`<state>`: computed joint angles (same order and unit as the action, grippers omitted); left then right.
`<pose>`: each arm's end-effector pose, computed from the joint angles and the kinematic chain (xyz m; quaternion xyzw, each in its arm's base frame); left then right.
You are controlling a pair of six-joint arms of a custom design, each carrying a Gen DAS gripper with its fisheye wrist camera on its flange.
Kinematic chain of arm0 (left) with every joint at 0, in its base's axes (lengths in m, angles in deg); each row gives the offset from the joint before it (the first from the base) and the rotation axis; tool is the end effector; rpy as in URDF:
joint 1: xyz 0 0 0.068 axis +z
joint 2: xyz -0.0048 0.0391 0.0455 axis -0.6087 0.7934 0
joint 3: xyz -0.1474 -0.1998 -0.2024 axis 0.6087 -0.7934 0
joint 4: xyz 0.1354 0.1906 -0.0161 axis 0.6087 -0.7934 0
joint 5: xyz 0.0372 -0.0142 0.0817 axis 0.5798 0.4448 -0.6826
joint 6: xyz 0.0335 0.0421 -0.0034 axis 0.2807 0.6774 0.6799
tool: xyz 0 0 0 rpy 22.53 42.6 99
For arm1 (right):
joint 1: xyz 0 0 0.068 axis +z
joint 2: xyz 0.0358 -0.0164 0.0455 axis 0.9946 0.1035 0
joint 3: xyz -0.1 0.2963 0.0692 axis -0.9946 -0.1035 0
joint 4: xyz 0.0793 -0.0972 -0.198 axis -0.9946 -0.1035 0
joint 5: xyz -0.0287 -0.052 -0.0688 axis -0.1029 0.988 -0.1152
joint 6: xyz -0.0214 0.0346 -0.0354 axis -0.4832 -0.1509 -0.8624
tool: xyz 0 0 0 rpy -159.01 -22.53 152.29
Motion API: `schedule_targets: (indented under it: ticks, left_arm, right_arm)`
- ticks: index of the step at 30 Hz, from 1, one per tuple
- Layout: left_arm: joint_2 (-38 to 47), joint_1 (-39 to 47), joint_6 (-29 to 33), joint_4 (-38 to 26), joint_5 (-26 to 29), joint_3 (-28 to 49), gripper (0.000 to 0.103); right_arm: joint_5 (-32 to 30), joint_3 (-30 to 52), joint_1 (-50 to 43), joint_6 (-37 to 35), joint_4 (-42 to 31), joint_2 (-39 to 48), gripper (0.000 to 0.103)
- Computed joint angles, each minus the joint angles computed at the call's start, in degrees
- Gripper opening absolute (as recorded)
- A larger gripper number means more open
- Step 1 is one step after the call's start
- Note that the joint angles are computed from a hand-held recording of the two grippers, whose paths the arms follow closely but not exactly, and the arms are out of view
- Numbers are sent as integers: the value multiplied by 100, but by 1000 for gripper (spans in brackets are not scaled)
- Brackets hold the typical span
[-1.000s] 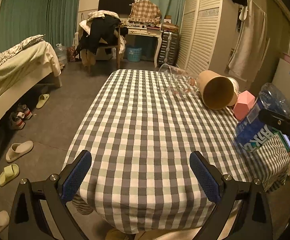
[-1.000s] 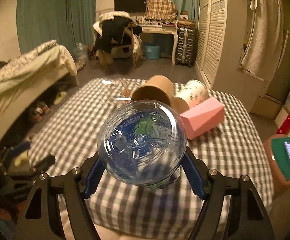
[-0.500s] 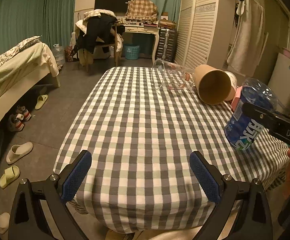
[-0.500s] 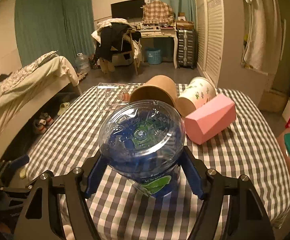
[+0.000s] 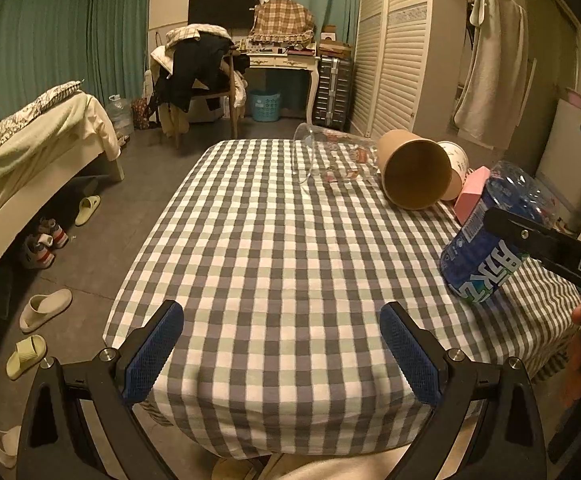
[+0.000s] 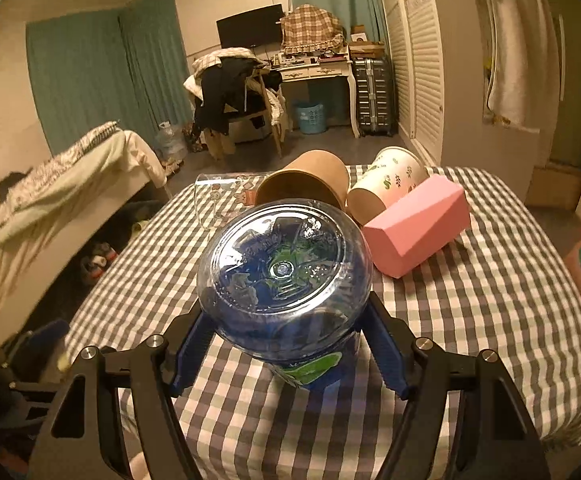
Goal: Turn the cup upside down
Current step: 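Rotate the held blue bottle with the right gripper to stand vertical, then lower the bottle onto the tablecloth and open the right gripper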
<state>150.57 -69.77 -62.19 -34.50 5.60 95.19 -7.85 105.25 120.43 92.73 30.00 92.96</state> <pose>0.2769 -0.1633 0.1403 0.0569 0.9079 -0.0536 0.4118 0.2738 0.1851 0.1731 0.0319 0.8966 0.0793 0.4345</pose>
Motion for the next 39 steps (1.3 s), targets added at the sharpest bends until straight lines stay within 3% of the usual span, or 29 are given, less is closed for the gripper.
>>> schedule_targets:
  ticks: [21,29,30,32,39]
  left_arm:
    - [-286,-717,-239,-762,-678,416,101]
    - [-228,-763,-157,-709,-655,435,101]
    - [-233,-757,-160,-690,-651,419,101]
    - [-258,-705,-166,-641,-605,371,101]
    - [-376,-678,-157,-620,-546,319,101]
  right_arm:
    - [-702,-310,-522,-157,307,-256,75]
    - [-826,21,-548,-254,-72,-127,76]
    - [-789,41,-525,-242,-130,-143,78]
    - [-741,6,-478,-220,-101,-206,95]
    - [-136,-19,-293,-256,-414,-710,97]
